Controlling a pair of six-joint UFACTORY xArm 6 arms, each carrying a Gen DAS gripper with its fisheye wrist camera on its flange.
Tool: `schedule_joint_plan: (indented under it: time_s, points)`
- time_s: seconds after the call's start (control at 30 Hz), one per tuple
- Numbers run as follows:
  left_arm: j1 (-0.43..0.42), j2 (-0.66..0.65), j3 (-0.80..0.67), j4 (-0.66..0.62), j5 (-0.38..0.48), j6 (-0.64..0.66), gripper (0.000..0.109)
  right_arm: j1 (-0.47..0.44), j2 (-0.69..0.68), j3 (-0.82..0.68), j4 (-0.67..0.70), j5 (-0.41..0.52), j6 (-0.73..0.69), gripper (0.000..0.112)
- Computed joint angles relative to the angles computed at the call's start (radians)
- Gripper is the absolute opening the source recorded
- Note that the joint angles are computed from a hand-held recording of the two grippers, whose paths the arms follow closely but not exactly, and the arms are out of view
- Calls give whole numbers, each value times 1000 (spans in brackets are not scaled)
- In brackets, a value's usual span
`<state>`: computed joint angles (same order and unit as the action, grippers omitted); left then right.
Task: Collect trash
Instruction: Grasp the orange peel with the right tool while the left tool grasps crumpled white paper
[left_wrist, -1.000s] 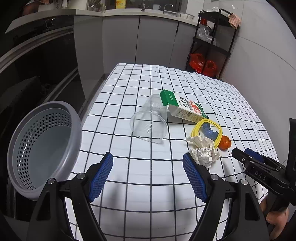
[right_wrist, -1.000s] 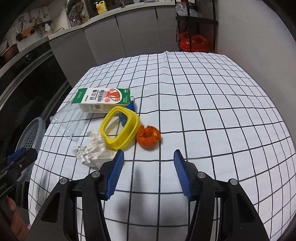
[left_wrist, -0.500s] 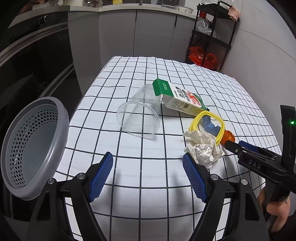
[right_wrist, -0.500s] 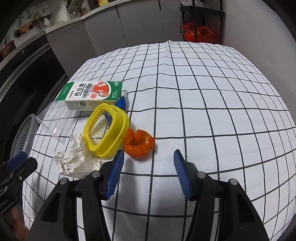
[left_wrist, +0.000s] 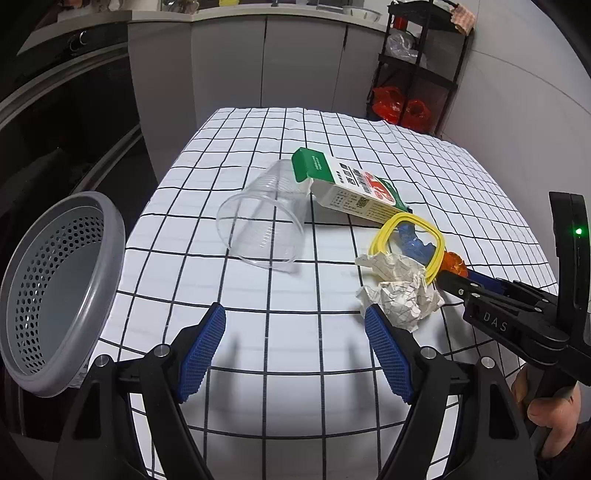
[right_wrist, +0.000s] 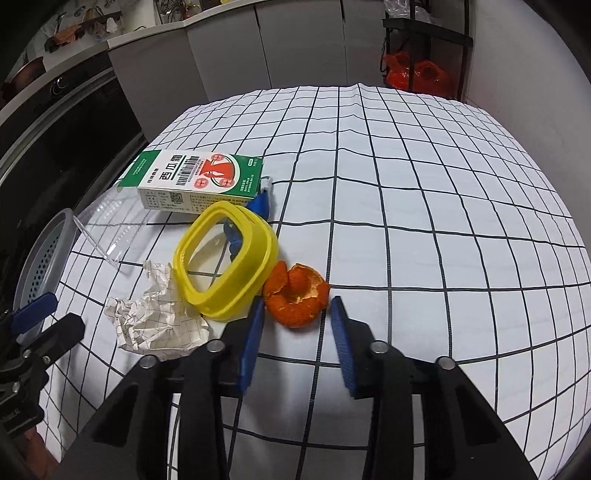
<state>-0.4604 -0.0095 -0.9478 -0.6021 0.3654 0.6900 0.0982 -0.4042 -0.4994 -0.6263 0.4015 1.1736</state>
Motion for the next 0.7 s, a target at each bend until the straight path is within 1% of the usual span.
schedule_joint_plan:
  time_s: [0.07,0.17,0.23,0.5,0.7]
  points:
    - [-6,0,1,-1,1,1,76,0,-5,3,3,-6,-2,25]
    - [-16,-1,4,-5,3,5,76,-7,-25,21,24,-26,-15,21]
    - [-23,-2,6,-9,1,7,78,-11,-45,34,27,-31,-7,20]
    - [-55,-7,14,-28,9,24,78,-44,-160,95,19,-50,57,20]
    - [-90,-9,4,-68,25,51,83,-59,-185,110,38,-51,46,20]
